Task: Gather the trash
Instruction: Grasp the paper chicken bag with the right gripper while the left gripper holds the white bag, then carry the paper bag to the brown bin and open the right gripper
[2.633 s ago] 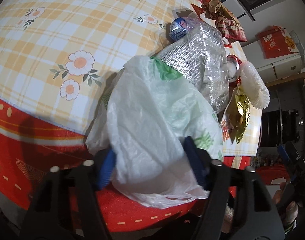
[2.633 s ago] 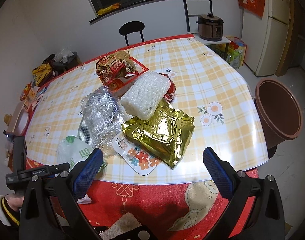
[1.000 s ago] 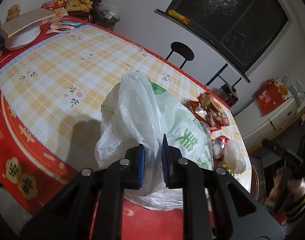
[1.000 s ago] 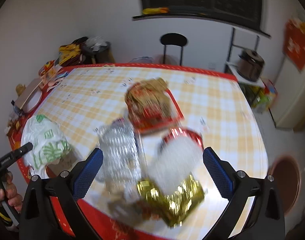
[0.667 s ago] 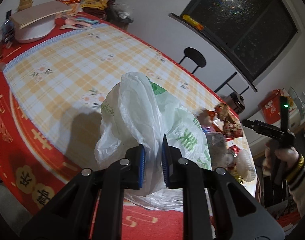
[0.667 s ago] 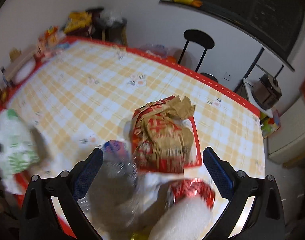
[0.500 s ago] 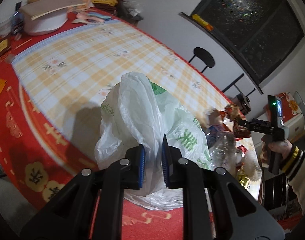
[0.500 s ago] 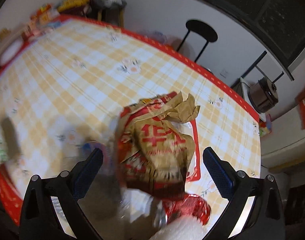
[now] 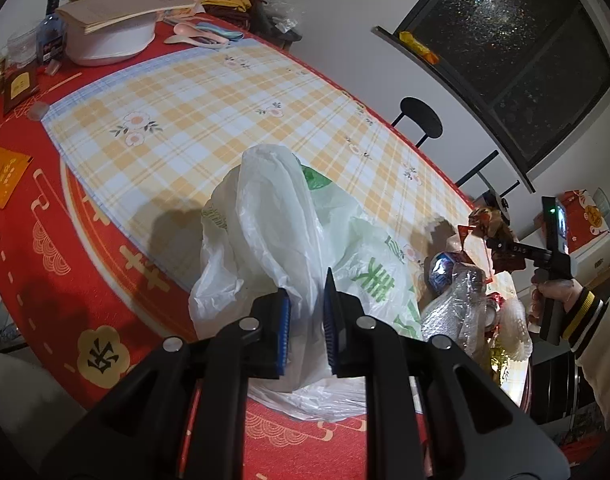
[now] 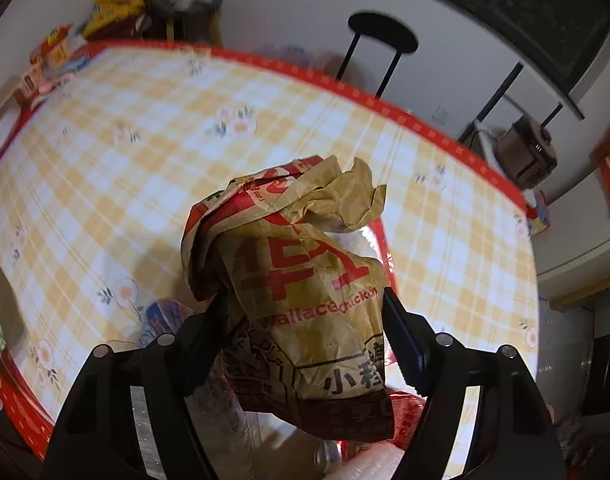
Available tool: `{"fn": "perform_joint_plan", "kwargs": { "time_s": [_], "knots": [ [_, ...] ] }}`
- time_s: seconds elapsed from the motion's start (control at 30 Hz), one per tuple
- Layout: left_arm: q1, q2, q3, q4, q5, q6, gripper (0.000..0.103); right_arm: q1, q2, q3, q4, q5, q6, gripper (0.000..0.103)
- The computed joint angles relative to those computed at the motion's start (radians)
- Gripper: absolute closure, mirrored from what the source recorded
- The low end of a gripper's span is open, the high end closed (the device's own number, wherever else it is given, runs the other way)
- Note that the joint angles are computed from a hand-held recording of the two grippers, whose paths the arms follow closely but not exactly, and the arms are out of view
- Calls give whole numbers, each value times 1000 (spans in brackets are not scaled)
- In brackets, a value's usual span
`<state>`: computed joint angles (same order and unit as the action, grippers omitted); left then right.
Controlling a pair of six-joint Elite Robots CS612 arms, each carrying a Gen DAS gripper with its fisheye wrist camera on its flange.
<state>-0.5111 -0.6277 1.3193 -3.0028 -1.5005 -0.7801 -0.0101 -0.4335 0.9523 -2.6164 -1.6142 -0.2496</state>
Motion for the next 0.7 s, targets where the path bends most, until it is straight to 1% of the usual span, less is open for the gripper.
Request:
{"fn": "perform_joint_plan", "kwargs": {
  "time_s": [0.1,0.23,0.33,0.43,0.6,0.67,0.7],
  "knots": [
    [-4,5,-14,-6,-5,20,85,-6,-31,50,-88,22,21,31],
    [-10,12,-38,-8,-16,53,85,-20,-71,115,-197,71,67,31],
    [-16,17,-54,-6,-23,78,85,-36,-106,176,-285,130,119,31],
    [-20,23,-73,1,-28,98,85,-57,-149,259,-396,186,190,31],
    [-26,44,-124,12,-41,133,85,-94,-214,409,-587,221,302,31],
    [-29,53,-146,17,-48,145,85,-112,-239,470,-648,224,341,31],
    [-31,61,-164,20,-56,155,85,-123,-255,507,-681,214,360,31]
  ]
}}
